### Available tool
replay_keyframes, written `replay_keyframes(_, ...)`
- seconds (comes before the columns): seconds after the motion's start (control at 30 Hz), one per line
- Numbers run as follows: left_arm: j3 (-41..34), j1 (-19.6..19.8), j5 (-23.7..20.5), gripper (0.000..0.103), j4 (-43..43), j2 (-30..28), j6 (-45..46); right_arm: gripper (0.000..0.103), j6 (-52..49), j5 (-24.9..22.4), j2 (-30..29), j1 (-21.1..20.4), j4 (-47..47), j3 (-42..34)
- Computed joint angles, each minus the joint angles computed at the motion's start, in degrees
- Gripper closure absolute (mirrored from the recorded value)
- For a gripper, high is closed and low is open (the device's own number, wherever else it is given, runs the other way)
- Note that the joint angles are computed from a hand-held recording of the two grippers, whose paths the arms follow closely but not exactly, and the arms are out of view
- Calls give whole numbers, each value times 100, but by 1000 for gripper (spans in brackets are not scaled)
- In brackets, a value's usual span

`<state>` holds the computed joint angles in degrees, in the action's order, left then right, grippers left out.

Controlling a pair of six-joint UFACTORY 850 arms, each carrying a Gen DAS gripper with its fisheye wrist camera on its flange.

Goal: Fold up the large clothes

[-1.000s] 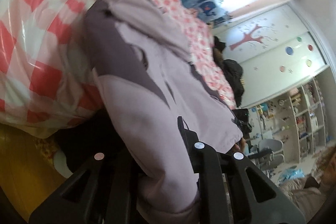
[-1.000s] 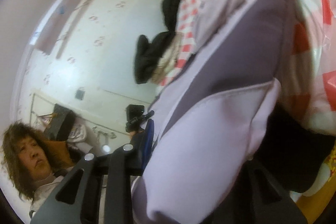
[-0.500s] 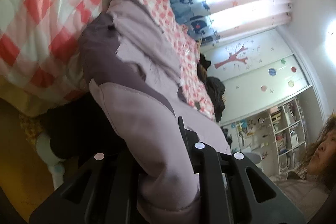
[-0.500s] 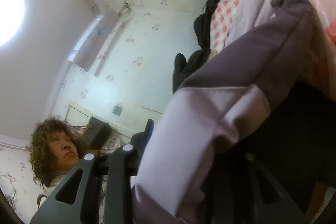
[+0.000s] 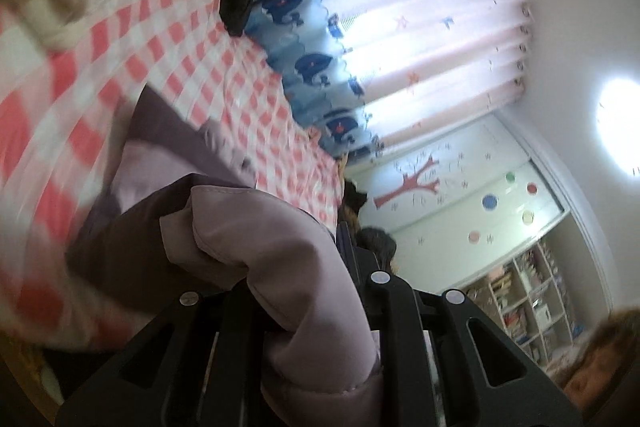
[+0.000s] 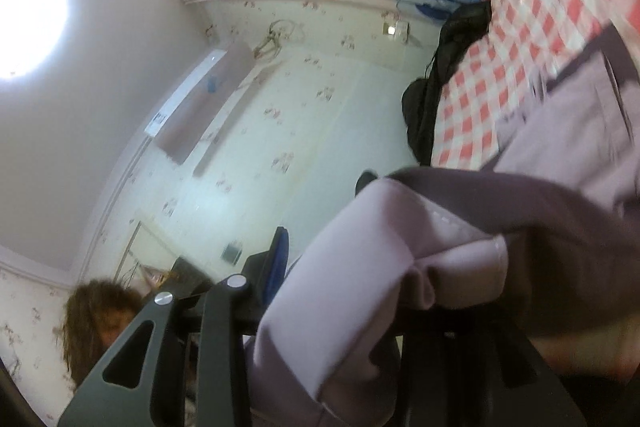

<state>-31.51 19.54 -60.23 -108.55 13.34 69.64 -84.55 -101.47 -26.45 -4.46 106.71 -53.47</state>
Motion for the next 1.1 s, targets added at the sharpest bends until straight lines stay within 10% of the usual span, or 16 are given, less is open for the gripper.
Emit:
replay_keyframes(0.6,-3465,-840,1843,89,-1176,-3980,310,67,2811,2917,-2906,421,291,-4283)
replay_keyframes(0.83,-4448,-1019,2650,85,-716,-5160,-338,64,3598,3287,-3646,448,-79,-5171)
replay_keyframes(1.03,-4331,-842,1734,30,-1017,-4958,-762,7,3532,2995,-3243,359,210,-4703)
replay_keyframes(1.1,-3990,-798,1358,10,-1778,-4669,-475,7,3349,2969,-2945,344,362,-4366)
